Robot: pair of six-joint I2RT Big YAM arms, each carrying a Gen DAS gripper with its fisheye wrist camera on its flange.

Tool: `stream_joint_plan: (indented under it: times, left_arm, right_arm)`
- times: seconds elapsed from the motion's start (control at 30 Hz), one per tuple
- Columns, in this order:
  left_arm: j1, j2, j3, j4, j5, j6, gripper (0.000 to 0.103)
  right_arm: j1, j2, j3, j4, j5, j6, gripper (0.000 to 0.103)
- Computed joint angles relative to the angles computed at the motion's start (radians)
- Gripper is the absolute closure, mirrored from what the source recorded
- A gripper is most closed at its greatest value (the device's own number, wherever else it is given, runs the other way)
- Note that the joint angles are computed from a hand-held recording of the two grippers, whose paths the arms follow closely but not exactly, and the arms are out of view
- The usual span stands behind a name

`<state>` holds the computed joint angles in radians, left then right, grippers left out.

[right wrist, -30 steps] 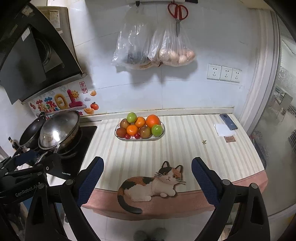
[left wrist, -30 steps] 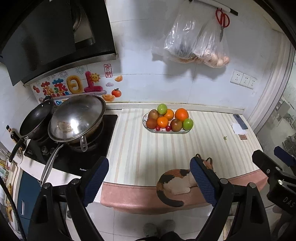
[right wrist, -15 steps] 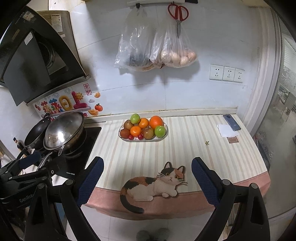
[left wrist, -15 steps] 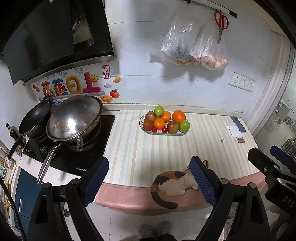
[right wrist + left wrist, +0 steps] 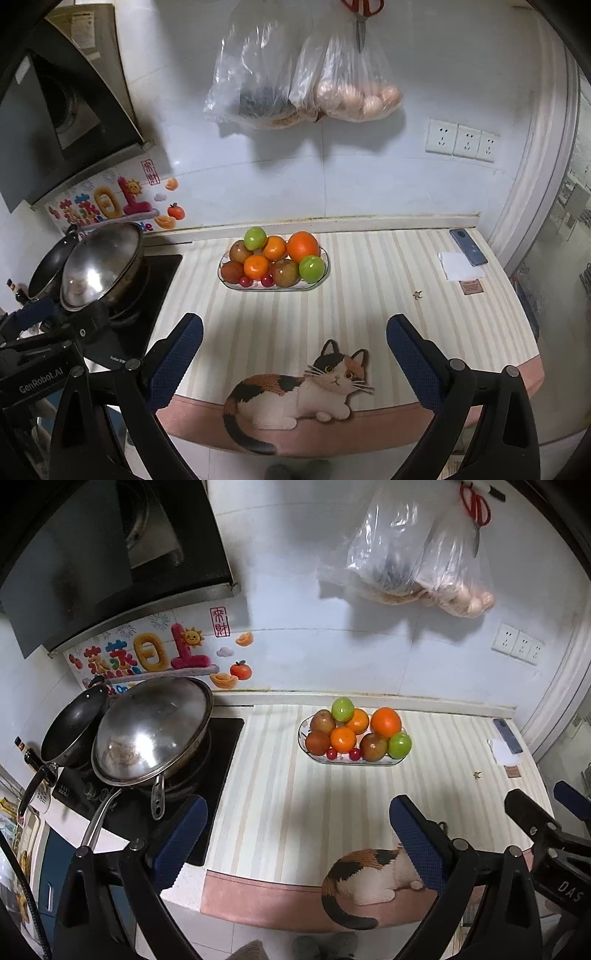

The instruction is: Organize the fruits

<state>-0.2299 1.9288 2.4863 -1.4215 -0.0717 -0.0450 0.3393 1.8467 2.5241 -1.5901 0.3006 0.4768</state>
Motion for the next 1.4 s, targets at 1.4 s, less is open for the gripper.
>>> stream_joint_plan:
  times: [1.4]
  left_arm:
    - [-0.012, 0.112, 0.151, -0.08, 0.0, 0.007, 0.002]
  right_arm:
    - [-0.035, 0.072, 0.062, -0.043, -0.009, -0.031, 0.001]
